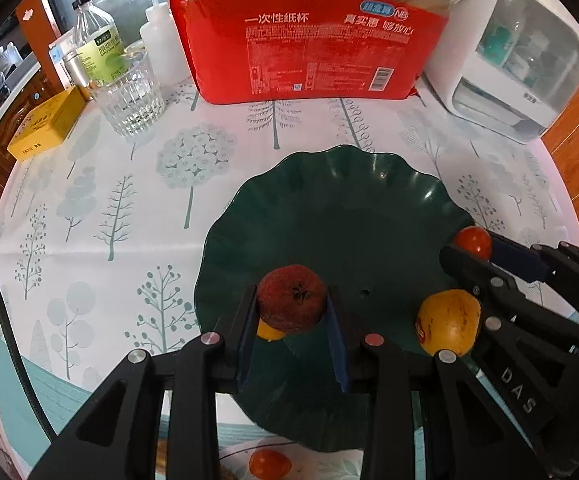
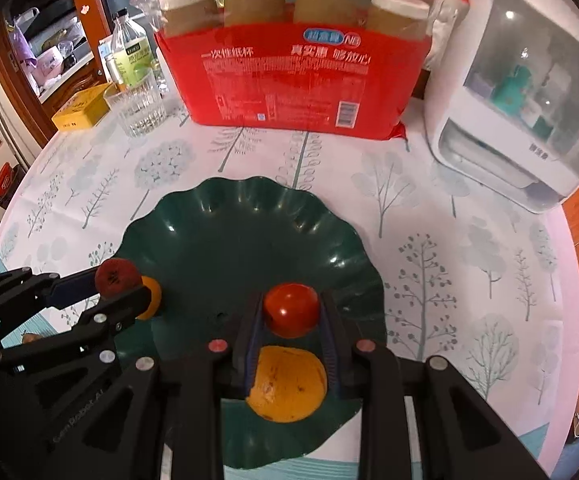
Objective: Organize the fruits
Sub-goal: 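Carry the apple and tomato onto the green plate and open both tools, then lift both tools back toward the remaining fruit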
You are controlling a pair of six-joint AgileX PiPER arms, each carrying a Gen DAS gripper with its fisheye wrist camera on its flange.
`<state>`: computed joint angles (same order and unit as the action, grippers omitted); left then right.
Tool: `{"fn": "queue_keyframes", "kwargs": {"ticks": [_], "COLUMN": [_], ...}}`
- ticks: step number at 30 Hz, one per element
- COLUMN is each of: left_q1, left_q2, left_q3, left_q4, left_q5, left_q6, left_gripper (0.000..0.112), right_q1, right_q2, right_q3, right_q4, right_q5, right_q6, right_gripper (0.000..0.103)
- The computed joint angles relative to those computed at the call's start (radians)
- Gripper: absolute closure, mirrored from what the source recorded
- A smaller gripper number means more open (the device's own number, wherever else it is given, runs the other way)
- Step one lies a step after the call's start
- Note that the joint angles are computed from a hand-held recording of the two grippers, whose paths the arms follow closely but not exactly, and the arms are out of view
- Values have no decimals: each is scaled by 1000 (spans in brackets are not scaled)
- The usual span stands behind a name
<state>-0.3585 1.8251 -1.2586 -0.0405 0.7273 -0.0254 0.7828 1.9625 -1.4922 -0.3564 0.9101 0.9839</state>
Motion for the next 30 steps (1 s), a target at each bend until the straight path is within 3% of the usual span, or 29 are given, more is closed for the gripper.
{"fn": "queue_keyframes", "kwargs": {"ticks": [12, 15, 17, 20, 24, 30], "left_q1": [-15, -11, -6, 17, 45, 45], "left_q2": [62, 63, 57, 46, 40, 41], "left_q3": [-45, -46, -39, -26, -19, -19], "left_q4": [14, 25, 38, 26, -17, -9], "left_q5": [11, 10, 2, -12, -17, -8], "left_q6": [-34, -48, -67, -68, -38, -41], "left_gripper": [79, 70, 54, 37, 31, 31], "right_q1": [-23, -27, -37, -53, -62, -55], "right_q2": [58, 54, 44, 27, 8, 14], "right_q3": [-19, -9, 9, 41, 72, 59], "right_q4": [46, 50, 63, 81, 81, 68], "right_q5": [-36, -46, -63, -89, -114, -94], "right_q6": [-61, -65, -68, -62, -38, -28], "right_gripper": [75, 74, 74, 68, 51, 49]}}
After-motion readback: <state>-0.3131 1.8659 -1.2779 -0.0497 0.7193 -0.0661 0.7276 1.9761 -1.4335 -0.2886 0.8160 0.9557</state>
